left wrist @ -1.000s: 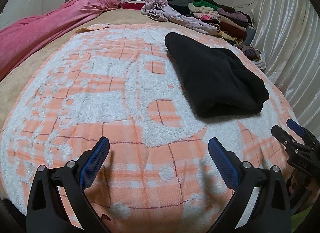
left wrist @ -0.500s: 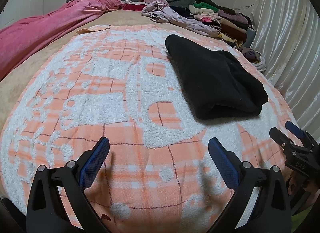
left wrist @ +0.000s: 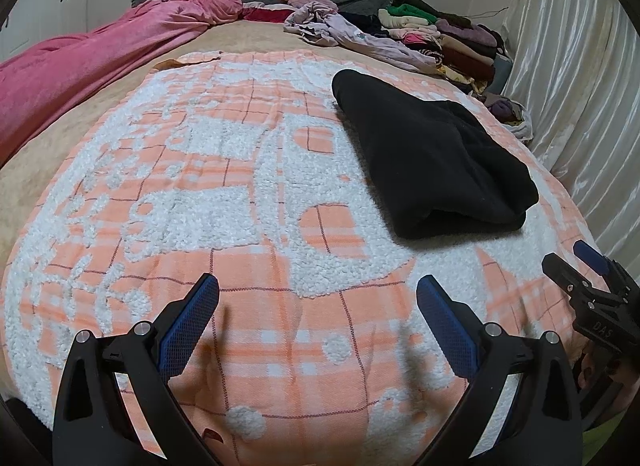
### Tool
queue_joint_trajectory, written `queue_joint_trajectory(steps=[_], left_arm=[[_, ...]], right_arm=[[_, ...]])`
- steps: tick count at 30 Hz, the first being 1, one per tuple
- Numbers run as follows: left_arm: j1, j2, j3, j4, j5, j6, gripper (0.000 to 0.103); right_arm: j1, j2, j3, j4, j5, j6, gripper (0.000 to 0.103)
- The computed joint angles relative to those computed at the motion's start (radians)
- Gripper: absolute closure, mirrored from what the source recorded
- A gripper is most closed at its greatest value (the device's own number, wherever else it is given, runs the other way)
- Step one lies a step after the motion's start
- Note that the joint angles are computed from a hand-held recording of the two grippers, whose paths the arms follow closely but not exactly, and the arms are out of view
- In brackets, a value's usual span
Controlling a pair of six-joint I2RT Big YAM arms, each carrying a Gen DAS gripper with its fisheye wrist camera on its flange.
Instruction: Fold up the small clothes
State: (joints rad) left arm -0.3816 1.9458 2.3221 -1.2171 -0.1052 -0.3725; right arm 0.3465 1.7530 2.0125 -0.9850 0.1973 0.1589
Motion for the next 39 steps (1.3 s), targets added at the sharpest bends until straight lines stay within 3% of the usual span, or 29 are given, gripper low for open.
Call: queue_joint_trajectory(steps=[18,39], left_arm=[[-0.007,0.003,0.013,-0.006,-0.034,0.021,0.004],[-0.002,0.007,0.019,-0.017,-0.019,0.027,0.004]], right_arm=[[0.001,0.001,0.002,-0.003,0.003,0.001,0.009],[-0.006,-0.006,0.000,0.002,0.006,0.004,0.009]])
